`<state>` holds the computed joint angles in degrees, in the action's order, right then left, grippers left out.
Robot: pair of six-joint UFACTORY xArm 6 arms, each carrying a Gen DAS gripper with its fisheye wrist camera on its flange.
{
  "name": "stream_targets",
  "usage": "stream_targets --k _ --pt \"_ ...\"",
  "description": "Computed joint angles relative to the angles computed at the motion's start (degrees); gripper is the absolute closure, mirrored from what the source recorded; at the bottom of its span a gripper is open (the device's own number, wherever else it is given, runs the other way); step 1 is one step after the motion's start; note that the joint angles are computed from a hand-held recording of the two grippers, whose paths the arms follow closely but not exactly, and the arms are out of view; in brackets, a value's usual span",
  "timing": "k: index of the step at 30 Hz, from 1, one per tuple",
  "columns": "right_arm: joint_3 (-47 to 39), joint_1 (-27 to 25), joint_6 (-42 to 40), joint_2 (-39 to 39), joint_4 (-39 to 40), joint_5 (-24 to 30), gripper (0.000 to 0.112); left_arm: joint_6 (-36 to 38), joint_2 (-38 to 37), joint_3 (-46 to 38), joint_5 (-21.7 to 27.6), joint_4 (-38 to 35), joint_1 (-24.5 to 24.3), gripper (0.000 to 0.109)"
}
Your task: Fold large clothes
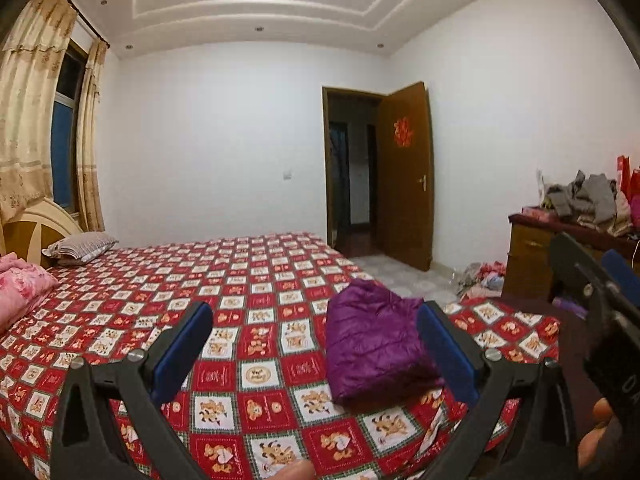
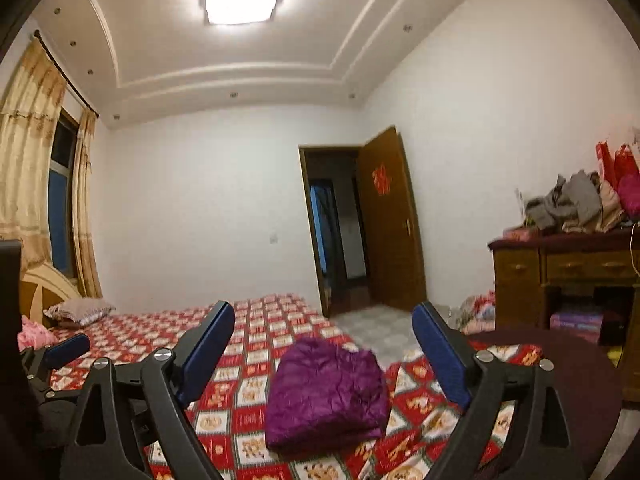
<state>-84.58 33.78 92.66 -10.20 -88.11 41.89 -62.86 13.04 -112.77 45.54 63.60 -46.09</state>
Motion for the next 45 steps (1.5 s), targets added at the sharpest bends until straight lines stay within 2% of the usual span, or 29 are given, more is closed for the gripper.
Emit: stream_targets --k 5,12,45 --pt "0.9 1.2 2.2 -0.9 -3.2 2.3 0.018 -2.4 -0.7 1.0 -1.4 1.3 0.2 0.006" --pt "0.2 -0.3 0.5 -0.2 0.8 0.8 0.018 -1.7 0.3 -0.4 0.6 2.7 -0.7 0.006" --pt "-0.7 -0.1 -0.9 0.8 3.2 1.7 0.018 -0.4 2.9 -4.0 3.2 3.4 -1.8 0.006"
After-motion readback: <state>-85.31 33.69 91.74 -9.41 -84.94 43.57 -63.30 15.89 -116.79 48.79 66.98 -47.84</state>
